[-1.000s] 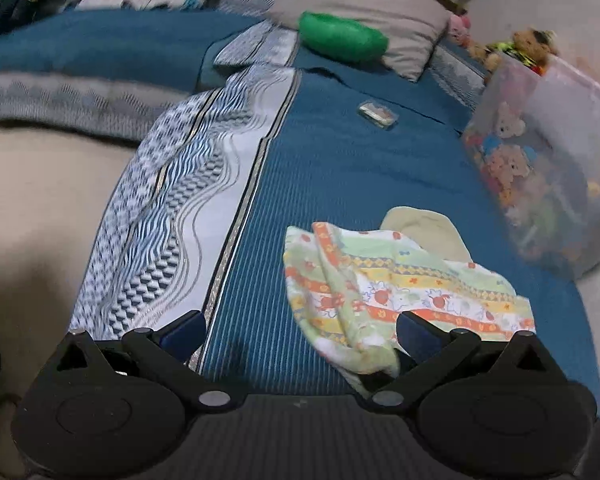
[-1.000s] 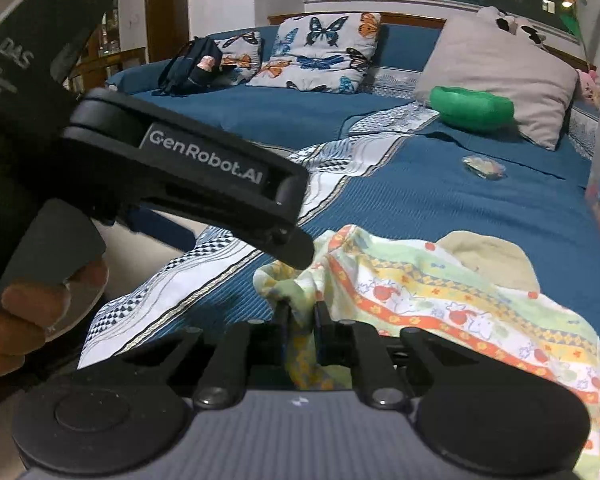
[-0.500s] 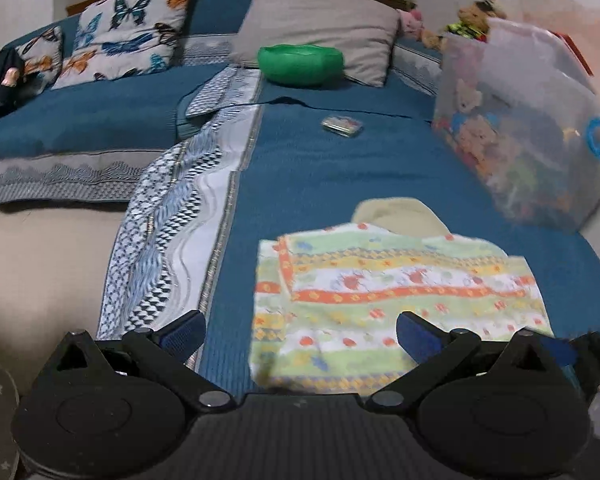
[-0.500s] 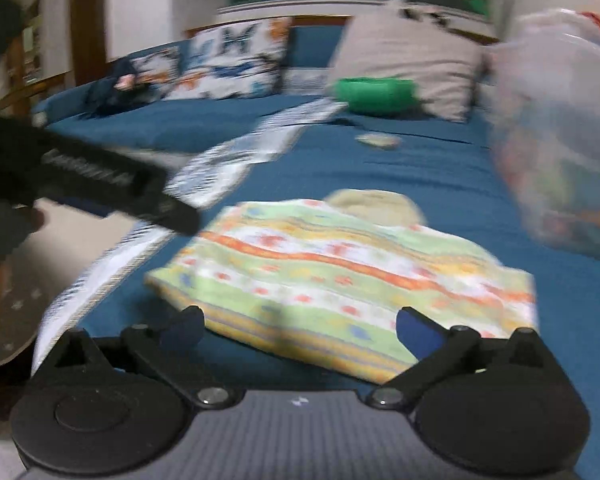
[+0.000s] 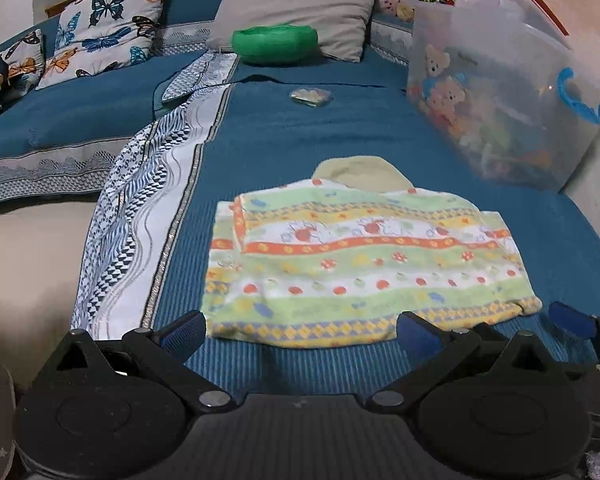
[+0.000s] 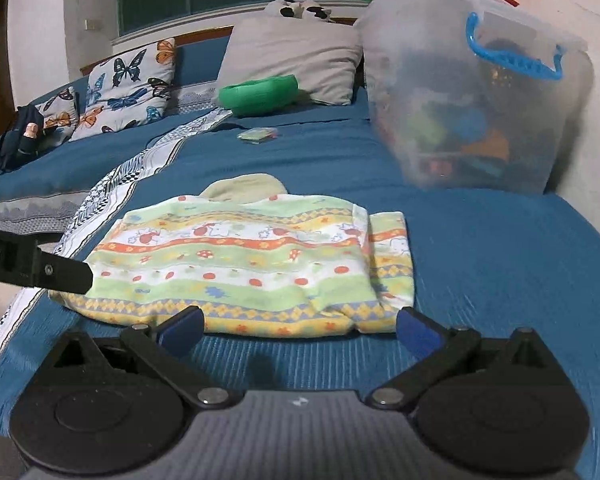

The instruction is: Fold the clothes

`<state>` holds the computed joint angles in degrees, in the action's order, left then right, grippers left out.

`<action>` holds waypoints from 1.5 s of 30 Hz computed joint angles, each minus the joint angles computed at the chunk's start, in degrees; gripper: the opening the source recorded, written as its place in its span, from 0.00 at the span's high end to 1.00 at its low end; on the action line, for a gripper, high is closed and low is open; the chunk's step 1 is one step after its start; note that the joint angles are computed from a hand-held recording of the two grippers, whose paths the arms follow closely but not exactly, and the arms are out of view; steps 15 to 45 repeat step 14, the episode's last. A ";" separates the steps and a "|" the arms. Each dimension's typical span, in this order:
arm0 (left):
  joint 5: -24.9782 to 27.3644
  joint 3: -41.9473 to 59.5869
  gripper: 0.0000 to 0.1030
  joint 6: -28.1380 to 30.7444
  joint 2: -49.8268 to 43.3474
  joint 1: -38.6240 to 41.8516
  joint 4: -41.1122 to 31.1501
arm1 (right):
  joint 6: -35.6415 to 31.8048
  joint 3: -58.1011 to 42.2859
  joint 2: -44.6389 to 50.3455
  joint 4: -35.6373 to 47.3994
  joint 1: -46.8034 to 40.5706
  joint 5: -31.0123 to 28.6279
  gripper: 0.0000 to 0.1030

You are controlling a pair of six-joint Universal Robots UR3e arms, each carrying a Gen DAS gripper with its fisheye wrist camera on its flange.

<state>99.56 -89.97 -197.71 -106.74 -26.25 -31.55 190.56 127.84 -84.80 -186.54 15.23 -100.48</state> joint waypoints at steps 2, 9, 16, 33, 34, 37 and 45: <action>0.34 0.18 0.00 -0.15 -0.13 -0.43 -0.05 | -0.68 0.19 0.29 -1.01 0.73 -0.88 0.00; 1.12 0.40 0.00 -0.06 -0.58 -1.42 0.84 | -0.04 0.75 -0.24 -1.53 0.73 -0.73 0.00; 1.48 0.84 0.00 -0.62 -0.86 -1.45 -0.17 | 0.61 1.16 -0.07 -2.55 0.55 -0.79 0.00; 1.48 0.84 0.00 -0.62 -0.86 -1.45 -0.17 | 0.61 1.16 -0.07 -2.55 0.55 -0.79 0.00; 1.48 0.84 0.00 -0.62 -0.86 -1.45 -0.17 | 0.61 1.16 -0.07 -2.55 0.55 -0.79 0.00; 1.48 0.84 0.00 -0.62 -0.86 -1.45 -0.17 | 0.61 1.16 -0.07 -2.55 0.55 -0.79 0.00; 1.48 0.84 0.00 -0.62 -0.86 -1.45 -0.17 | 0.61 1.16 -0.07 -2.55 0.55 -0.79 0.00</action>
